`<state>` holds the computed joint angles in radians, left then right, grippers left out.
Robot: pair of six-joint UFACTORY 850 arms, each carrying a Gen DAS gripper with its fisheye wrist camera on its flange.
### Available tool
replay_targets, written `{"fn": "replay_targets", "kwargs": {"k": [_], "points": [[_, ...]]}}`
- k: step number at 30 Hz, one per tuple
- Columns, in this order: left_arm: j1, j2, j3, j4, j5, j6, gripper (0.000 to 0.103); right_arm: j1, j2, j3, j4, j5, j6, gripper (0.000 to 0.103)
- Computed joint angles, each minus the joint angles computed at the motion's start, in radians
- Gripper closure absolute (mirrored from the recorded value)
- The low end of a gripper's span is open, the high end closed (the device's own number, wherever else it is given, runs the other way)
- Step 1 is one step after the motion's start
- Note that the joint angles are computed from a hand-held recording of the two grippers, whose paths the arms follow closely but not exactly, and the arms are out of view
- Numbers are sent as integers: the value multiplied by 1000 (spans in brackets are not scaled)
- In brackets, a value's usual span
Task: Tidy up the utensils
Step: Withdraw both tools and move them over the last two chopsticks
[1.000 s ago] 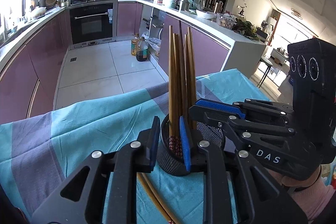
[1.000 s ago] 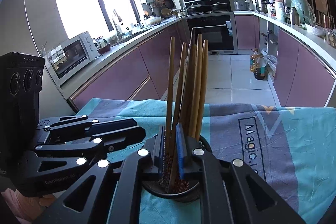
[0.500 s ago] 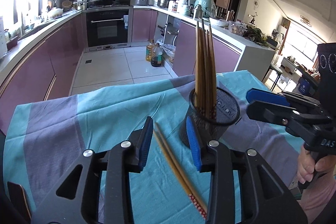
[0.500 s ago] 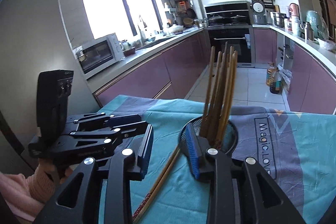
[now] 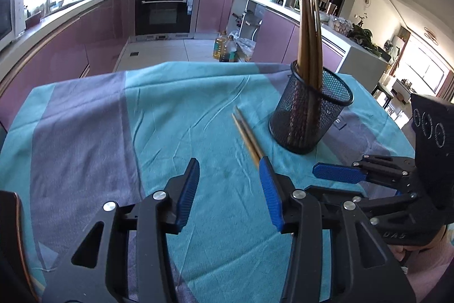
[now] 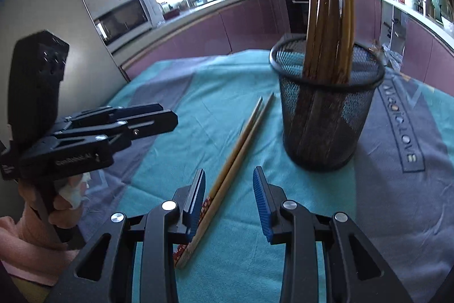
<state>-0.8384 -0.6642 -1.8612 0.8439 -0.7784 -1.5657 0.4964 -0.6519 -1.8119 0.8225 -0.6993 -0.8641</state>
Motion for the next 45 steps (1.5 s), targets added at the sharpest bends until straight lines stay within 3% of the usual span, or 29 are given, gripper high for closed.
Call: {"fn": "replay_targets", "kwargs": {"k": [29,40,45], "points": [[3,-59,-39,-88,30,66,59,41,-12,4,-160,73,143,71],[13,-145,-164,-176,22,210,59,35,-14,1,-191,78,180,71],[21,-221,-286,-248,-27,320,61,29,-15,1,-179,74,170,71]]}}
